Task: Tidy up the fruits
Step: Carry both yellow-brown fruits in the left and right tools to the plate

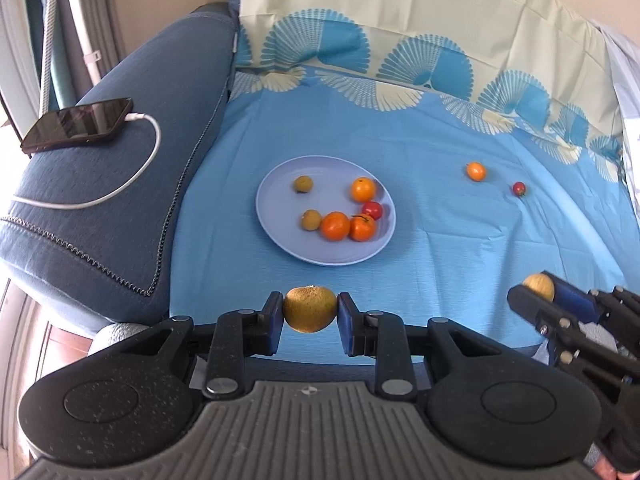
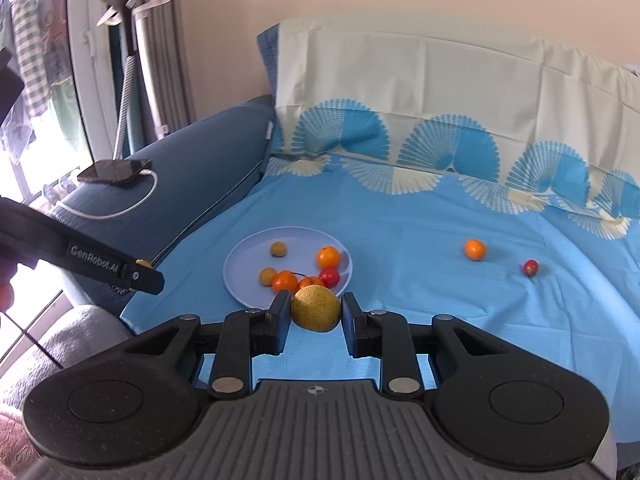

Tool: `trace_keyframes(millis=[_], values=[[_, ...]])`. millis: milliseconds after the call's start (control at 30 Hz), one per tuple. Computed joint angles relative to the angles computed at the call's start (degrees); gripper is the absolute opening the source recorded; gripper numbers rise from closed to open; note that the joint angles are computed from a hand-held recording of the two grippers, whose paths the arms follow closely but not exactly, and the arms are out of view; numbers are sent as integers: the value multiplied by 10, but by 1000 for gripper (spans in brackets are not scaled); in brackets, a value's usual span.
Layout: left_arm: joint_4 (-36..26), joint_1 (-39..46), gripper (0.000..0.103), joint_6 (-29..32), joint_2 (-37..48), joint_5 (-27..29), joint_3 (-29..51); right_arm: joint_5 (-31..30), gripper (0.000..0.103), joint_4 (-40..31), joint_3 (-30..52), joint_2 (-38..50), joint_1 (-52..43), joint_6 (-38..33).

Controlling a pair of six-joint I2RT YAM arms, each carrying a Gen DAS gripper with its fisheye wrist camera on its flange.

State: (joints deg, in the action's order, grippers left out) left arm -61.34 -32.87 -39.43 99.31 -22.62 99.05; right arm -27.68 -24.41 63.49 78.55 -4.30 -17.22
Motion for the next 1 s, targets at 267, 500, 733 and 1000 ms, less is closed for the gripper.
trace_keyframes(millis=[267, 500, 733, 1000], values=[[14, 11, 32, -2, -12, 4, -20, 14, 28, -4, -9, -13, 28, -26], [14, 18, 32, 2, -3, 10, -15, 17, 28, -11, -5, -5, 28, -28], [17, 30, 32, 7, 9, 21, -12, 28, 28, -13, 0, 7, 36, -20], [21, 59, 32, 29, 40, 30, 20, 43, 28, 9, 12, 41, 43, -13]])
